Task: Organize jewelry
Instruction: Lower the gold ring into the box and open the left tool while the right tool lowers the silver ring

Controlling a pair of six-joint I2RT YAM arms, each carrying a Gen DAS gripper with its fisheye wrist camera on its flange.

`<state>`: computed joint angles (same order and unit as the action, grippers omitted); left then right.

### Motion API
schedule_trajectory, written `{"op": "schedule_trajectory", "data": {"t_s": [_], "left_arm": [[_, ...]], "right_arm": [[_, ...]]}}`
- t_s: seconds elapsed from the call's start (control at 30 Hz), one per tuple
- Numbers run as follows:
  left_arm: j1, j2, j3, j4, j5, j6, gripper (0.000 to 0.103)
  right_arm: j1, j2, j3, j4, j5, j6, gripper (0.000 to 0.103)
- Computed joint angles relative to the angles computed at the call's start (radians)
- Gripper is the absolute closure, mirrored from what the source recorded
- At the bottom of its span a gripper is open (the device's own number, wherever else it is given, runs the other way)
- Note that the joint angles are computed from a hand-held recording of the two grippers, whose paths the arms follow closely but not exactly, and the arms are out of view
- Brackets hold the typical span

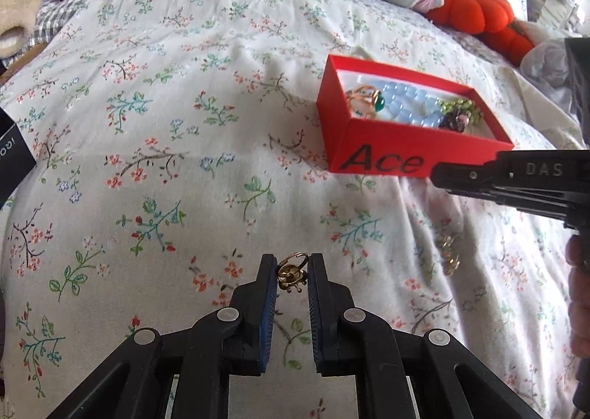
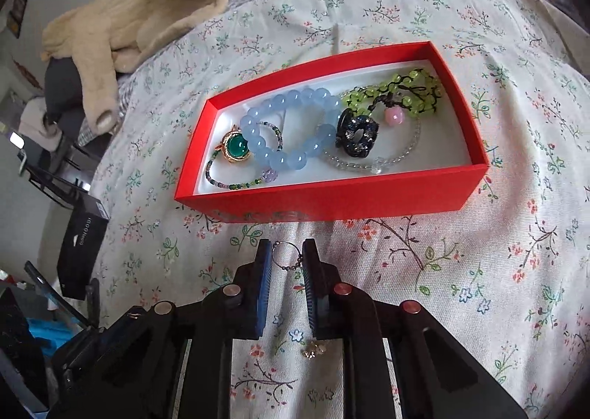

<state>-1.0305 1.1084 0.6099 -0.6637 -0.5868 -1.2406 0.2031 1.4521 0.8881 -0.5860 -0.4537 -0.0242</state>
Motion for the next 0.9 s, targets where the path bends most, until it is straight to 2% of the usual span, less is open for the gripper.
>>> {"op": "schedule_trajectory", "data": {"t_s": [0.2, 0.33, 0.53, 0.63, 0.77, 0.9], "left_arm": [[0.032, 0.021, 0.075, 0.042, -0.020, 0.087, 0.092], [0.088, 0.055, 0.108, 0.118, 0.007, 0.187, 0.092], [0.187, 0.121, 0.145, 0.286, 0.040, 0.360, 0.092], [0.242, 0.184, 0.168, 0.376, 0.086, 0.436, 0.092], [0.284, 0.279, 0.208, 0.445, 0.124, 0.487, 0.092], [0.314, 0.352, 0.256, 0.468, 0.143, 0.524, 0.092]], "right_arm": [[-0.135, -0.028, 0.084, -0.106, -0.099, -0.051, 0.086], [-0.209, 0.014, 0.159, -0.161, -0.148, -0.080, 0.085], [-0.255, 0.100, 0.242, -0.156, -0.181, -0.126, 0.085], [-0.256, 0.144, 0.267, -0.153, -0.191, -0.127, 0.085], [-0.259, 0.187, 0.289, -0.153, -0.196, -0.121, 0.085], [-0.256, 0.215, 0.303, -0.163, -0.191, -0.144, 0.085]]}}
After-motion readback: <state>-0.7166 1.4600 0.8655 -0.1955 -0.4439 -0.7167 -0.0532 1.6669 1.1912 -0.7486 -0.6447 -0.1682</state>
